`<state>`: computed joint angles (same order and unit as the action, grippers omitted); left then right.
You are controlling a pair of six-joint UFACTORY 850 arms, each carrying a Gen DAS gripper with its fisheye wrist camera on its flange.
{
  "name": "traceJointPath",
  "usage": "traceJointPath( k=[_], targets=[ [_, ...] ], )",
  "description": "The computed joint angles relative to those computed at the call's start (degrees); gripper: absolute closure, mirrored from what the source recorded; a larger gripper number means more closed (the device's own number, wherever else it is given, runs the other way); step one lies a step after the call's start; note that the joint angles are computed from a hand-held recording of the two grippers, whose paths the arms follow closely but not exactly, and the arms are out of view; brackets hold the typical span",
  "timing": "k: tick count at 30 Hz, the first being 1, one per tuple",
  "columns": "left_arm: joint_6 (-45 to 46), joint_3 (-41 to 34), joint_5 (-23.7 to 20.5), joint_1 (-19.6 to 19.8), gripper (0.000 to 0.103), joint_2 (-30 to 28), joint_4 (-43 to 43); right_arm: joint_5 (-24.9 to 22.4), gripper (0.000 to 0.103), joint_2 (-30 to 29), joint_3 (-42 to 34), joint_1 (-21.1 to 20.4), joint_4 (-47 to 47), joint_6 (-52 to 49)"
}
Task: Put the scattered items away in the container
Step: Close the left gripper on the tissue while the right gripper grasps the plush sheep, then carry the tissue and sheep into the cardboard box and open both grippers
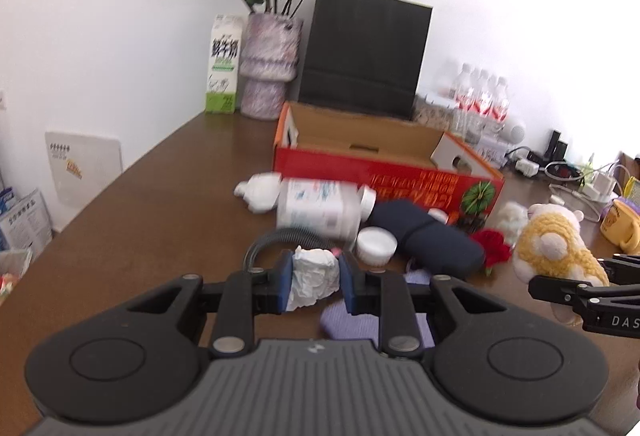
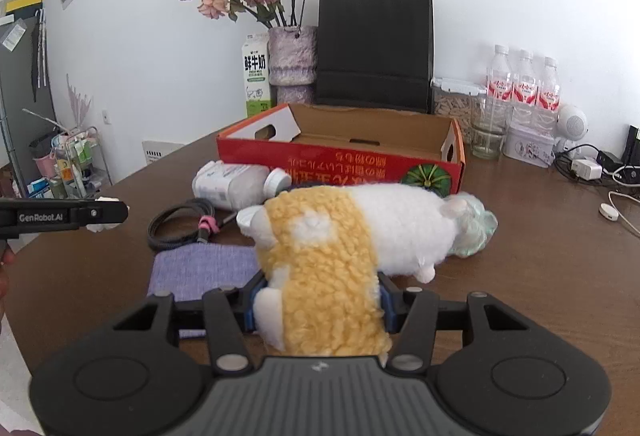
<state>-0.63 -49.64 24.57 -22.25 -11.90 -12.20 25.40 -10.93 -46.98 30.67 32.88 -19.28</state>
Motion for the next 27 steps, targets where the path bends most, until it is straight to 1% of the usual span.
traceJointPath(
  k=[5,8,12,14,17,20,23,25,27],
  targets=[
    [-3.8,-7.6,-0.2,0.8,0.078,-3.5,6.5,0.6,0.051,-2.2,-5.5,-2.6,-0.8,-4.3],
    [-6.5,-13.7,-1.2,1.0,0.078,-6.8,10.5,-0.1,0.051,-4.5,-9.8,-4.6,-5.6,-1.4],
    [-7.1,-23.2,-2.8,0.9,0.078,-12.6,11.8,0.1,0.051,-8.7,-16.6,-6.8,-9.0,1.1],
    [-9.0,-28.2,-3.8,0.9,0.078,-15.9,13.1,-0.3,0.051,-11.1,-20.4,-7.7,-11.3,2.6],
    [-10.8,-34.9,-5.0,0.8,0.078,-20.6,14.4,0.1,0.051,-14.8,-25.7,-8.4,-11.4,1.9],
    [-12.8,-41.7,-6.9,0.9,0.078,-25.3,15.9,-0.7,0.051,-18.4,-31.0,-9.3,-12.6,2.8],
    [-12.1,-49.0,-9.8,0.9,0.078,-30.4,14.0,-2.4,0.051,-22.3,-36.2,-10.3,-13.5,3.4],
    [-6.8,-53.8,-12.2,0.9,0.078,-34.0,8.4,-4.3,0.051,-25.0,-39.7,-10.9,-14.3,3.9],
    [-2.5,-58.3,-15.4,1.1,0.078,-37.2,4.1,-7.6,0.051,-28.1,-43.6,-11.5,-14.4,4.1]
  ],
)
